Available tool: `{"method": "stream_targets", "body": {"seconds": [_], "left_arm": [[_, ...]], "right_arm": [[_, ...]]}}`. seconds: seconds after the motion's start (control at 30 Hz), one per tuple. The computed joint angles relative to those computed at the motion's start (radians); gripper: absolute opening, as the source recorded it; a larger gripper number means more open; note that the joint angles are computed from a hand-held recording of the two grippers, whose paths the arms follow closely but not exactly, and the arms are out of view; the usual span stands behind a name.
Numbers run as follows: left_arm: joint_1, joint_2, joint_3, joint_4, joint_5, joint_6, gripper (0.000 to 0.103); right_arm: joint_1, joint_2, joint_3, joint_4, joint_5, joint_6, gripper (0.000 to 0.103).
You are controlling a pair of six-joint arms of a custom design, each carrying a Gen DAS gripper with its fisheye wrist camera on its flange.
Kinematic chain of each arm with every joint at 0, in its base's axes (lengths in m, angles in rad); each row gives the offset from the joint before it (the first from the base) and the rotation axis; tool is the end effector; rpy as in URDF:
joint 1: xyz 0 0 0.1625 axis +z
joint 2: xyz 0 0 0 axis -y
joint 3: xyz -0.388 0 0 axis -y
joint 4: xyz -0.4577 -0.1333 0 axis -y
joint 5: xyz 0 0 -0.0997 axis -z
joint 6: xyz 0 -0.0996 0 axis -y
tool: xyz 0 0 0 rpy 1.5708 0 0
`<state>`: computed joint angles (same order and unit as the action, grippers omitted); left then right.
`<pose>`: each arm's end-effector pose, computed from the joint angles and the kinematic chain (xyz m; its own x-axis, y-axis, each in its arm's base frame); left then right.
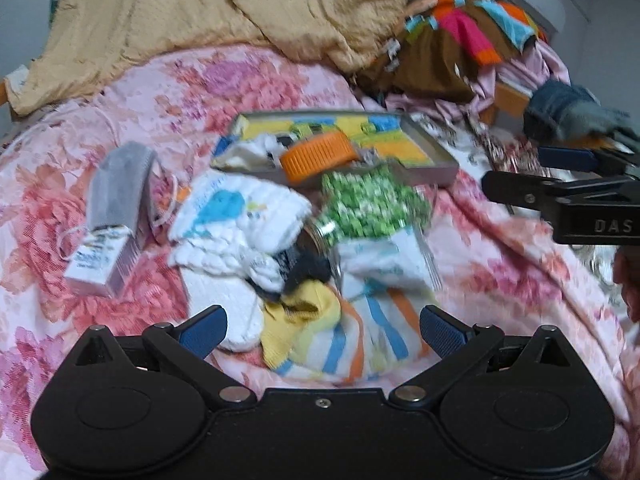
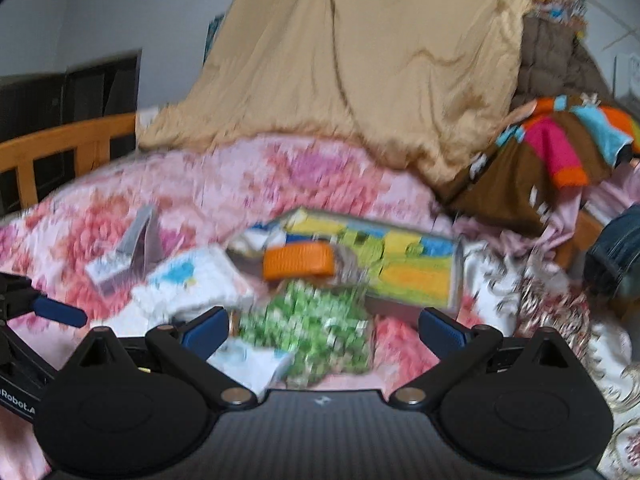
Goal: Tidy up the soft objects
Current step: 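Lift both tools away from the tray back toward the pile, then grasp the yellow striped sock with the left tool while the right tool grasps the white blue-print cloth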
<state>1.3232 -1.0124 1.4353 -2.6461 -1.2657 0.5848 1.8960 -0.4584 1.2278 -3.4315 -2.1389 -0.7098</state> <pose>-0.0280 -0.7767 0.2888 -0.7008 0.4728 -0.5342 0.6975 0.6109 -0.3744 0.3302 -0.7300 0.0655 -0.6255 -0.1461 0.7665 -0.7317 0.4508 -0.5112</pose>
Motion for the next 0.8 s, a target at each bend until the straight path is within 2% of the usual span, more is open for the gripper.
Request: {"method": "stream_targets", "body": {"seconds": [0.2,0.33,0.6,0.8], "left_arm": [[0.000,0.009,0.004,0.034,0.022,0.033,0.102],[-0.001,0.011,-0.002,0.075,0.024,0.030,0.102],[0.002,0.041,-0.025,0.096,0.046,0.021,0.102],[0.010,0.070,-0.055,0.116,0.048,-0.007,0.102]], "right_arm": [[-0.011,0.009,0.004,0.075,-0.022,0.016,0.103],[-0.016,0.014,-0.007,0.132,-0.031,0.072,0.103],[-0.060,-0.021,-0.009,0.304,0.095,0.307,0.103],[-0.079,-0.007,-0.053,0.394,0.148,0.401,0.102]]}}
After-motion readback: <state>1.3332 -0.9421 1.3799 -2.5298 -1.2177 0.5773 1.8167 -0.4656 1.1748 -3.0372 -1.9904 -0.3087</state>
